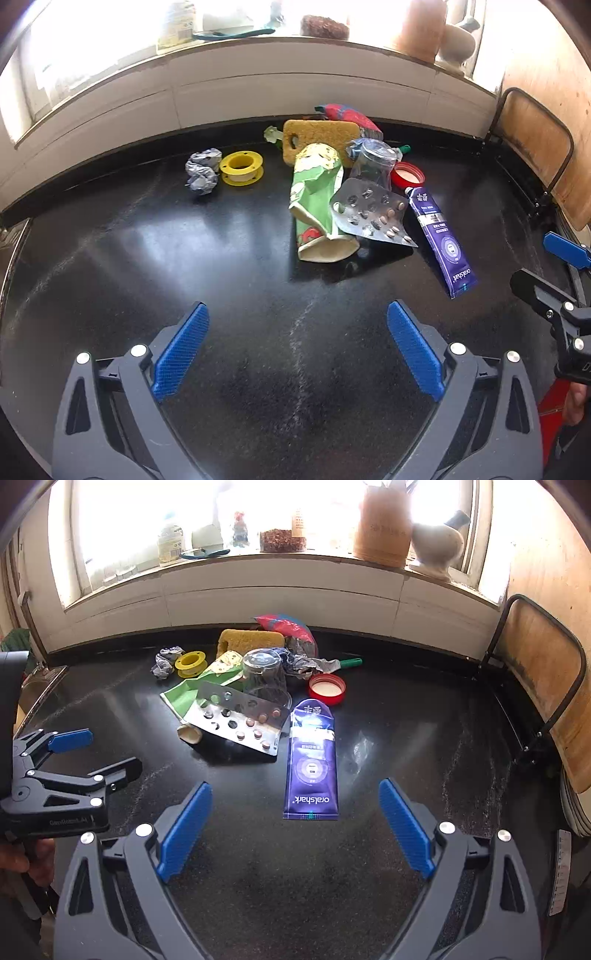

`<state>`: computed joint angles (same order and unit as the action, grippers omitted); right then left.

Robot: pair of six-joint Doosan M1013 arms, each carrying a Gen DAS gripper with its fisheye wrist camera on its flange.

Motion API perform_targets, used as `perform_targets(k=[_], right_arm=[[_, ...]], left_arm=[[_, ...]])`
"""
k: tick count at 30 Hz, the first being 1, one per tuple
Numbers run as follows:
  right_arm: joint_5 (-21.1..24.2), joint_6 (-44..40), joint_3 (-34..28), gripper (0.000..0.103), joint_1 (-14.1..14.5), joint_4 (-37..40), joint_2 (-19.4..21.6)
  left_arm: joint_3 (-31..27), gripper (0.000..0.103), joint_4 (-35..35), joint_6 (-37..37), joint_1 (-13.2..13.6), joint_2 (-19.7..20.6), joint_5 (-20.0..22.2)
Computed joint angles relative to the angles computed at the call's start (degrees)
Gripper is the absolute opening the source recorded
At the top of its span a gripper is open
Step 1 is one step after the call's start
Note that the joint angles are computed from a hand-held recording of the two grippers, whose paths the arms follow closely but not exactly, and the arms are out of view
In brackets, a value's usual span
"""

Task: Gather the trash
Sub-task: 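Swing both tools back over the countertop, then grasp the green-and-white wrapper with the left tool while the right tool grasps the purple toothpaste box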

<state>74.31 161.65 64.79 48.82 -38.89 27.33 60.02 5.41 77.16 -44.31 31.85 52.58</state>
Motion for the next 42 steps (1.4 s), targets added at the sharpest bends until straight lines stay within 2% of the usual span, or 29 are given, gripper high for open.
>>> perform_targets(k=[8, 10, 14, 20, 23, 25, 27, 28, 33, 36, 42], right_arm=[[-2.16, -0.93, 2.52, 0.088, -2.73, 3.30, -0.59], [-2.76, -1.29, 2.97, 0.088, -3.36, 4.13, -0.45], [-3.99, -2.33, 3.62, 0.088, -4.86, 6.99, 0.23], [-4.96, -4.29, 3.08, 0.088, -6.91, 10.25, 2.16], [-5.18, -5.58, 2.48, 0.084, -7.69, 11.26, 3.10], [-6.49, -5.21, 2.83, 0.083, -7.98, 11.07, 3.12], [-7.02, -5.18, 2.78, 0.065, -8.00, 10.43, 3.14], [-7.00, -5.01, 2.60, 0.051, -7.99, 10.17, 3.15], [-6.06, -4.73, 1.96, 0.051, -7.65, 10.21, 3.39], [-5.91, -2.66, 2.34, 0.051, -6.83, 8.35, 2.87], [-4.01, -1.49, 1.39, 0.051, -4.69, 5.55, 2.30]], left_arm=[[-8.09, 0.094, -1.08, 4.79, -0.55, 6.48, 4.69], [-9.75, 0.094, 0.25, 4.57, -0.63, 7.98, 5.91], [-14.25, 0.094, -1.70, 4.24, 0.31, 11.35, 9.07], [-16.31, 0.094, 1.93, 4.57, 0.49, 13.17, 6.42], [-15.62, 0.091, 3.57, 5.49, 0.62, 12.96, 4.14], [-15.37, 0.080, 2.06, 6.43, 1.04, 12.89, 3.13], [-14.84, 0.054, -1.01, 7.71, 1.76, 12.51, 2.39], [-14.85, 0.047, -0.46, 7.33, 1.75, 12.45, 2.39], [-11.73, 0.045, -0.11, 3.48, 2.30, 10.52, 1.38], [-7.28, 0.041, 3.92, 0.72, 1.99, 7.67, -1.15], [0.24, 0.041, 5.90, -4.05, 2.00, 2.10, -3.39]])
